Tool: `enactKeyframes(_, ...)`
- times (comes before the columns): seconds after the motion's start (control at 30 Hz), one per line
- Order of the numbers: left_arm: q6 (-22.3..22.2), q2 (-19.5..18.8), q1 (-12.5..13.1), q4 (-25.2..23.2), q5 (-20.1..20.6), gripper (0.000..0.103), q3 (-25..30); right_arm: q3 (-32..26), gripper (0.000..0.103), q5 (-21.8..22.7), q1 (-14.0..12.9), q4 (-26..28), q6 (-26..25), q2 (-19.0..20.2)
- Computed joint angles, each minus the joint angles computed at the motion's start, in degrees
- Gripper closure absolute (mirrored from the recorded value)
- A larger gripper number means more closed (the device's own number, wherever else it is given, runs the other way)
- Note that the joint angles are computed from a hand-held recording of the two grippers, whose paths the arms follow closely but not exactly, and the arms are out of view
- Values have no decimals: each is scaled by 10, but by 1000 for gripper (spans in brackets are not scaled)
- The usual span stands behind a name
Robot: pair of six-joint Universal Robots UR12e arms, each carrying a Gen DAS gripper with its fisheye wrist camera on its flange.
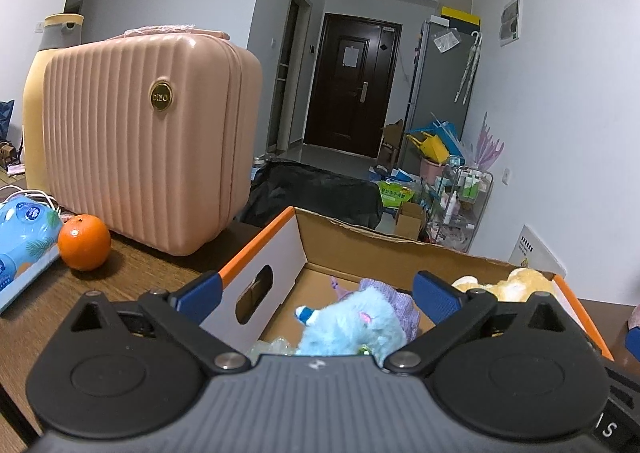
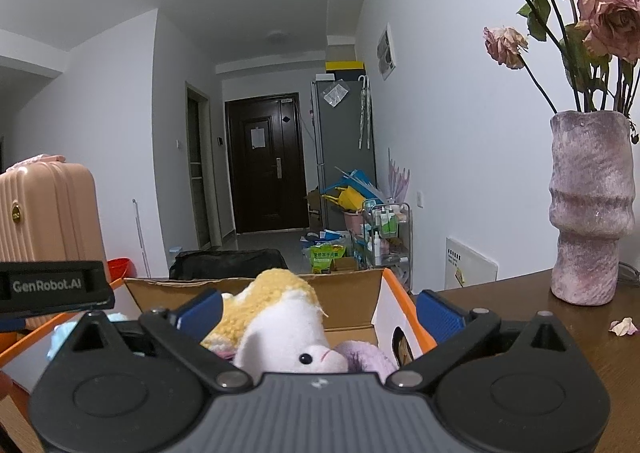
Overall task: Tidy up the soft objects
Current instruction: 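Open the left gripper to drop the blue plush while the right gripper releases the dog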
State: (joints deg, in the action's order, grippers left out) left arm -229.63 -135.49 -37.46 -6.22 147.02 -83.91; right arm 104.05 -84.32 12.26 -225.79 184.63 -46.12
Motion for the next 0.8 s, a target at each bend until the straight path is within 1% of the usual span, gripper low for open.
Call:
enactKeyframes(0.3, -2, 1, -1, -11, -2, 0, -4, 5, 0, 2, -2, -4, -3, -2)
enactKeyframes(0.5, 0, 5, -4, -9, 1, 0, -14, 13, 0, -1, -3, -11, -5, -4)
enactKeyframes(0.8, -16, 18, -11, -25, 7, 0, -39, 34, 0, -1, -10, -31, -8, -12)
